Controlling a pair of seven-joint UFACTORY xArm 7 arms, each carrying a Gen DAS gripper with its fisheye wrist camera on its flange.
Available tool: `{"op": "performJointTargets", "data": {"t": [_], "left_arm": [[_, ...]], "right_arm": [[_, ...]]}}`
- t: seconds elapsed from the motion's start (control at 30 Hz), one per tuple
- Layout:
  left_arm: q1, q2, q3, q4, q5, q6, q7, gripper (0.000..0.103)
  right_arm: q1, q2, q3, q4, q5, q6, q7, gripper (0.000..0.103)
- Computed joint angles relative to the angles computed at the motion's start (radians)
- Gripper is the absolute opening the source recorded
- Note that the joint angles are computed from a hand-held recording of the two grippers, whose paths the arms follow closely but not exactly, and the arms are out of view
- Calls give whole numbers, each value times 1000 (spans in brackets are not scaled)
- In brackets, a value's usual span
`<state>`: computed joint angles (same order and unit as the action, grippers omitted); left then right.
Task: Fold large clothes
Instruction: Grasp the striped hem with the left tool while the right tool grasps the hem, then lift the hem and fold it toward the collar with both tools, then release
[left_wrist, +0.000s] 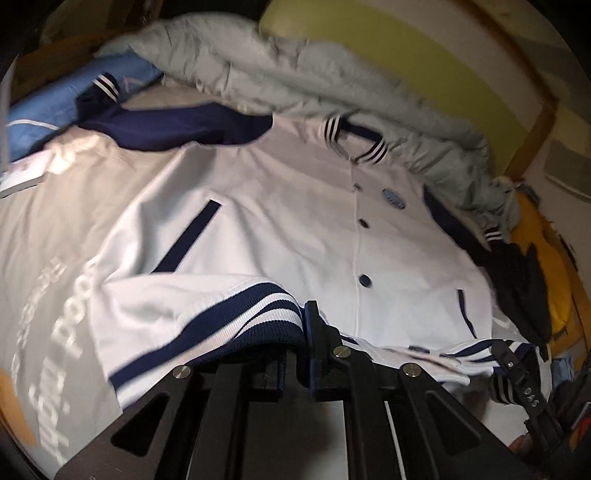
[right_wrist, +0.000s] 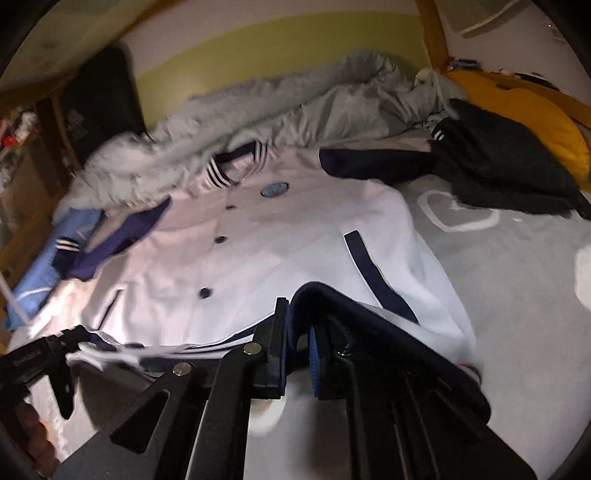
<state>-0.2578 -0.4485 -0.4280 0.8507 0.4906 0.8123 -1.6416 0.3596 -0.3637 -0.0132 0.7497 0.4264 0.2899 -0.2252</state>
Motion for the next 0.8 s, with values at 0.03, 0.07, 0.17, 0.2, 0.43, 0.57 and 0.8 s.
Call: {"op": "performJointTargets", "data": {"t": [0.03,0.07,0.17,0.2,0.43,0.57,0.8], "left_arm": [[-1,29,23,12,-12,-9,37,10],[-2,63,43,26,-24,-13,75,10],[-24,137,105,33,-83,-54,189,16],[-29,143,113,29,-90,-62,209,17],[-107,41,136,-33,-138,-128,472,67],[-113,-37,120,-24,-221,-83,566,95],[-36,-209,-42,-21,-131,120,532,96]], "right_arm": [[-26,61,21,50,-43,30,26,9],[-36,111,28,92,-61,53,33,9],[-62,223,48,191,-86,137,19,11],[-69,241,52,210,-82,164,-9,13],[-108,208,13,291,132,428,-371,55],[-148,134,31,270,89,400,-398,85],[-159,10,14,156,11,250,-488,89]]}}
